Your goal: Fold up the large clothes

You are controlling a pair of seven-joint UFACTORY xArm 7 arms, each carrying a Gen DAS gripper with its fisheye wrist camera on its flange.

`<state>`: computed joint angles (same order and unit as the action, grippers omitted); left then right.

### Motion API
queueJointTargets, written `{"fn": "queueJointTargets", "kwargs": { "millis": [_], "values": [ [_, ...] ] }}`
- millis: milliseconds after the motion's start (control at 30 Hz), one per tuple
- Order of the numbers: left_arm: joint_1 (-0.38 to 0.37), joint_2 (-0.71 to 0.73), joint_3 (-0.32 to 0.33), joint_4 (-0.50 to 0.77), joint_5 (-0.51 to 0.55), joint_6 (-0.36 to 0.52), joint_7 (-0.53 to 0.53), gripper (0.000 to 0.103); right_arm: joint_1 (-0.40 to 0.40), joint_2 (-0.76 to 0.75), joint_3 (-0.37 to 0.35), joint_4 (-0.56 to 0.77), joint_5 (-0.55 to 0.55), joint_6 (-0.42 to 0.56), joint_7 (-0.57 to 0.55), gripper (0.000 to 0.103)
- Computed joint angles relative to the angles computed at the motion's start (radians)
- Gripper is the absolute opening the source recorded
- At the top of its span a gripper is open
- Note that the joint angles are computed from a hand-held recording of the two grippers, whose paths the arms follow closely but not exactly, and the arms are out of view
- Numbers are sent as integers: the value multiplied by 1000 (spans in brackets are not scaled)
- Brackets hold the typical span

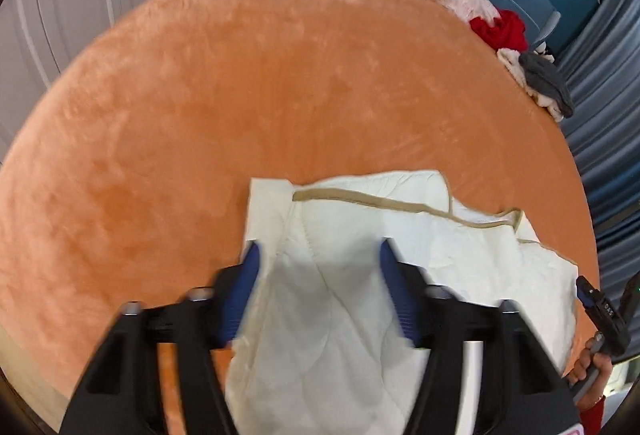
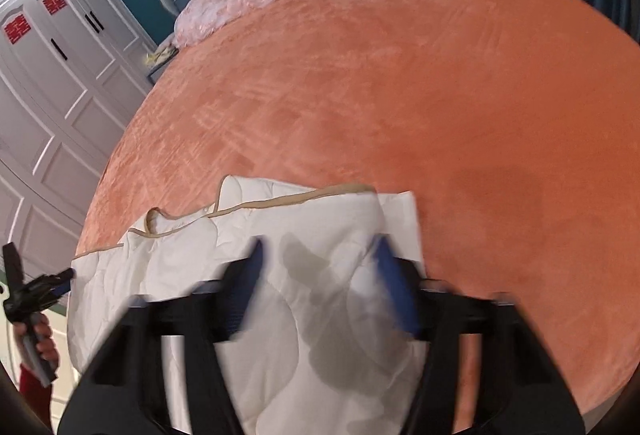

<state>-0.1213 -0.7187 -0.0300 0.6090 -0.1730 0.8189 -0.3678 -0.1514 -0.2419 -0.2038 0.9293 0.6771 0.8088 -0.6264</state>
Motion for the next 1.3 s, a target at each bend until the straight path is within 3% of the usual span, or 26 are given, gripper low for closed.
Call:
{"fn": "queueJointTargets", "kwargs": {
  "millis": [33, 100, 133, 200, 467, 667, 800, 867, 933, 1000, 1133, 1300],
  "values": [
    [3, 15, 0, 4, 2, -3, -3, 28, 2, 5, 0, 7, 4, 3, -5, 7],
    [4, 17, -4, 7, 2, -30, -9, 12, 9, -11, -8, 5, 55, -20, -38, 6],
    [7, 14, -6, 8, 6, -44, -11, 9, 11, -29, -9, 3, 76, -50, -51, 5],
    [18, 15, -15, 15, 22, -83, -21, 8, 17, -37, -12, 6, 91, -86, -56, 5],
    [62, 173, -85, 15, 143, -144, -125, 8, 6, 89, 47, -17, -94, -199, 73, 5],
    [78, 192, -118, -44, 249, -229, -188, 12, 9, 121, 66, -59, -110, -276, 66, 6],
    [106, 190, -167, -40, 351, -220, -261, 19, 12, 112, 72, -68, -141, -306, 78, 10],
    [113, 146, -173, -33, 382, -190, -294, 25, 3, 87, 63, -60, -145, -286, 109, 20],
    [147, 78, -197, -19, 434, -132, -350, 51, 2, 24, 46, -73, -114, -306, 117, 25],
    [172, 2, -211, -4, 482, -100, -385, 53, 25, -50, 27, -92, -80, -326, 88, 25],
    [119, -10, -199, 63, 455, -127, -359, 53, 131, -129, 0, -89, -29, -279, 13, 25],
    [-36, 176, -219, 155, 346, -233, -293, 53, 242, -87, 72, -79, -47, -221, -32, 25]
  ]
}}
